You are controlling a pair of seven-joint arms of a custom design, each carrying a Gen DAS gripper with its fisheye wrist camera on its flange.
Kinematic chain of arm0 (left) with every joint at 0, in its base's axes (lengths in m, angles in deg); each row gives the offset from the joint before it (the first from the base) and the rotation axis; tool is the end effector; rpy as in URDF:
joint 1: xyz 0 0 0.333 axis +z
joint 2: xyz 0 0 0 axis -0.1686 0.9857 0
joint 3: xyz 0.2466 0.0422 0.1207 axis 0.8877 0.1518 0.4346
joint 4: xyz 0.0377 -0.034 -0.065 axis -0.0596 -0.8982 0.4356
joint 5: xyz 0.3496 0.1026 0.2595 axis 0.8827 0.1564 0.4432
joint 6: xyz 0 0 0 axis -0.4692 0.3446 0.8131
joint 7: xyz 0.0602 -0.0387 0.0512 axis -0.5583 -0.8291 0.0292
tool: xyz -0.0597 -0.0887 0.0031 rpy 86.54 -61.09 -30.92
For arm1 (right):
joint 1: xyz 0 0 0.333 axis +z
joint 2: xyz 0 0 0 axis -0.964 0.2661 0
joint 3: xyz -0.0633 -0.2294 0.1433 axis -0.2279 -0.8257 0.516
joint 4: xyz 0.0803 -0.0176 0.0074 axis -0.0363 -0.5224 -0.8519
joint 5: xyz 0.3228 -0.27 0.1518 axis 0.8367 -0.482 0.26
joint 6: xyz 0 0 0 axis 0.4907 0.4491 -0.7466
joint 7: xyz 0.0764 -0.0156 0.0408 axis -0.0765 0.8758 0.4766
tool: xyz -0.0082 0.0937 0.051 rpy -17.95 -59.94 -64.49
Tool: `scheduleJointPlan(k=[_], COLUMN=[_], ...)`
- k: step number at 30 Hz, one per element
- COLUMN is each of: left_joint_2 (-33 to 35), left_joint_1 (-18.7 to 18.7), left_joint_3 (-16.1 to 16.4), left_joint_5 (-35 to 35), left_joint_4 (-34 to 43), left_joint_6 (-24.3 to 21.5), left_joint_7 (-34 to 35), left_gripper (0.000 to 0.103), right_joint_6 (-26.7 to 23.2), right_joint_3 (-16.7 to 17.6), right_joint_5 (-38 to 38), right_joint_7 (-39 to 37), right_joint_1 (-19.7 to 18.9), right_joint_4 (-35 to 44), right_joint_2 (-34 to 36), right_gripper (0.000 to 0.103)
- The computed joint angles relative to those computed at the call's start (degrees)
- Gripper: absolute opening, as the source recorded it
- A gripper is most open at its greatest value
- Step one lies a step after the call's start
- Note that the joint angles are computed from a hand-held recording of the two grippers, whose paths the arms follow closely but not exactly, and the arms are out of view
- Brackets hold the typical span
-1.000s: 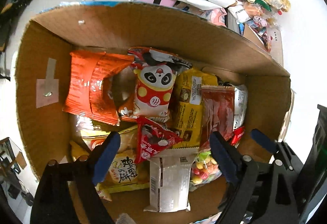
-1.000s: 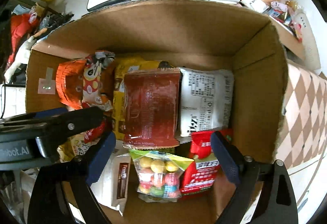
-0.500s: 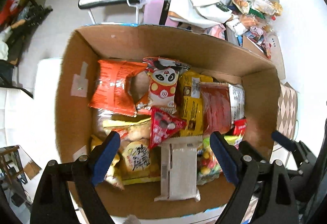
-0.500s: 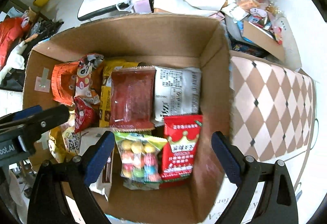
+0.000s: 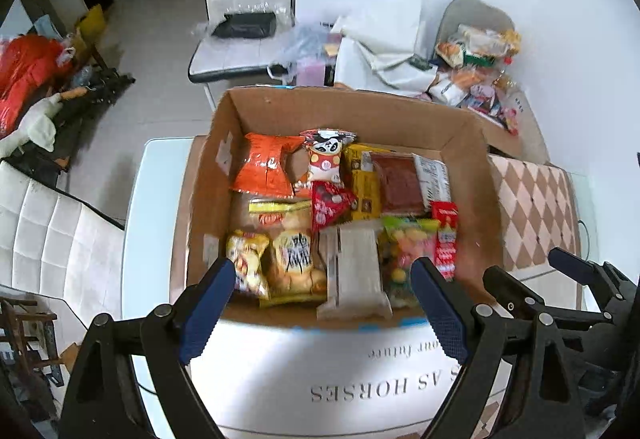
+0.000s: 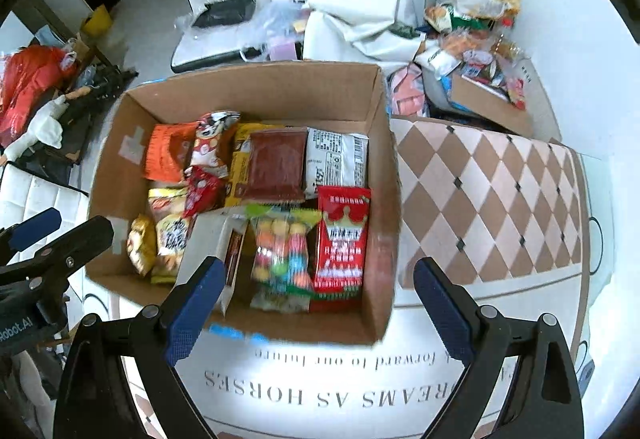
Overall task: Organize snacks
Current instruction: 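Raise both open tools up away from the box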
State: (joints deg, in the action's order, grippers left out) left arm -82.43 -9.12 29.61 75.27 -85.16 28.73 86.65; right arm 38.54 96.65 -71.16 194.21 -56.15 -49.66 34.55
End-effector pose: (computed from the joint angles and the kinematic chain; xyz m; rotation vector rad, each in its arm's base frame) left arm 0.4732 -0.0099 0.7958 -1.6316 2.5092 -0.4426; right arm 0.4392 0.2721 0.5702 -1.5793 2.4775 -0.2366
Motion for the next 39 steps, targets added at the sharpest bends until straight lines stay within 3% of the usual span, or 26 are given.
scheduleJointPlan(k=[12,20,29,39], left_joint_2=[-14.75,-19.38,-21.97,-22.60], left_joint_1=[-1.55,-3.42,-5.86,-7.47], left_joint_3=[4.04,7.51,9.83,11.52], left_joint_5=[-0.14,-1.74,-2.00,-2.13], left_joint_4=[-7.07,-4.62,-0.89,1.70], left_joint_6=[3.81,0.33,-1.13,-2.91], left_joint_7=[3.41,2.47,2.23,1.71], left_gripper=[0.090,0.090,0.090,0.090], right_joint_6=[-6.53,-13.84,-22.06,-26.54], right_joint_3=[6.18,11.15,15.94,19.41], right_joint_5=[-1.78,-2.48,-3.83,-6.58], right_joint_7=[6.77,10.86,12.81,10.99], right_joint_1=[2.47,3.37,2.28,-0.43], right_joint_4=[-2.60,0.67,8.17,14.98], right_joint_2=[-12.87,-19.51,-21.93,-20.98], right_gripper=[0.097,0.097,0.097,0.097])
